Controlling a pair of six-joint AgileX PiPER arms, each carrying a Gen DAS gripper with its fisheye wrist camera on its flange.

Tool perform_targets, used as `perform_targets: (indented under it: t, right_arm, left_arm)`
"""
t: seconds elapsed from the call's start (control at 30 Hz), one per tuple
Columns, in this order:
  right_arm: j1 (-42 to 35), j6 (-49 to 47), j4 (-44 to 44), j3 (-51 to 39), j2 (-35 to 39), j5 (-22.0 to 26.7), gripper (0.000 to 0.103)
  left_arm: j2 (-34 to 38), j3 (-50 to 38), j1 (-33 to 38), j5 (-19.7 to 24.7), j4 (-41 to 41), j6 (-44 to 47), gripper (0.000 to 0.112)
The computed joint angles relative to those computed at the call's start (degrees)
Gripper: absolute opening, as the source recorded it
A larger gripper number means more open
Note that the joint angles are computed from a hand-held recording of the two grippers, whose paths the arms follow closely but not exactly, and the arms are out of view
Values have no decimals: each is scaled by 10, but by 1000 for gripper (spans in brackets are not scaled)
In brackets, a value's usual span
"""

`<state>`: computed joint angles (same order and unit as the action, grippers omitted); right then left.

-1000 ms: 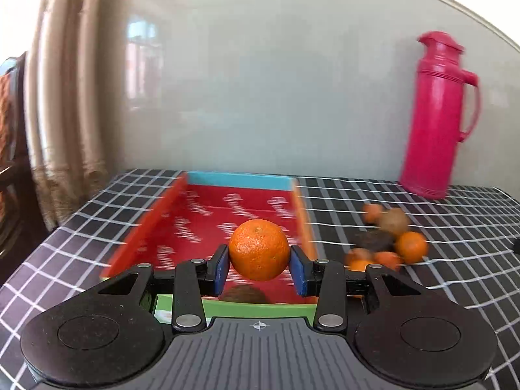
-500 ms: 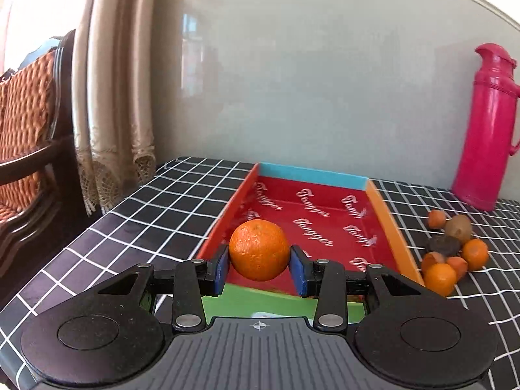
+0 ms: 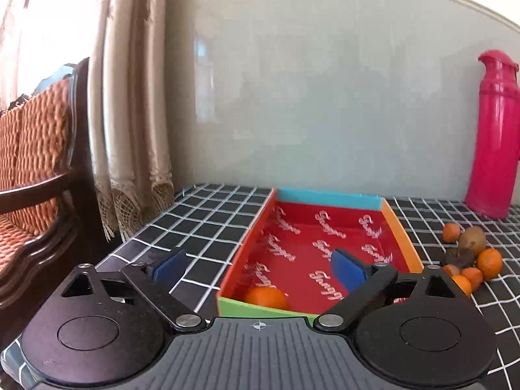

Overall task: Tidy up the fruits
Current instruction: 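Carry the orange into the box and open the left gripper, then move the right gripper toward the brown kiwi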

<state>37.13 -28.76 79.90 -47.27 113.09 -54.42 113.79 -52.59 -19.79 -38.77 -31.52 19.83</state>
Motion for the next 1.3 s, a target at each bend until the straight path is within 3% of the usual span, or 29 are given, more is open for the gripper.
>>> perform_targets:
  t: [0.13, 0.27, 0.47, 0.63, 0.87, 1.03, 1.3]
  right_arm:
    - [2, -5, -1, -3, 2, 0, 103]
    - [3, -8, 1, -1, -1, -2, 103]
    - [5, -20, 8, 5, -7, -11, 103]
    - [11, -41, 22, 4, -8, -23, 103]
    - [19, -7, -29, 28, -12, -31, 103]
    - [-4, 43, -91, 37, -22, 27, 102]
    - [-7, 64, -130, 23, -10, 16, 102]
  left_arm:
    - [-5, 8, 5, -7, -19, 0, 103]
    - [-5, 11, 3, -21, -51, 9, 103]
    - [-3, -3, -6, -4, -97, 38, 103]
    - [-2, 15, -19, -50, -90, 24, 103]
    - [0, 5, -9, -28, -95, 25, 103]
    - [4, -2, -4, -13, -94, 43, 103]
    - [5, -1, 9, -16, -94, 29, 103]
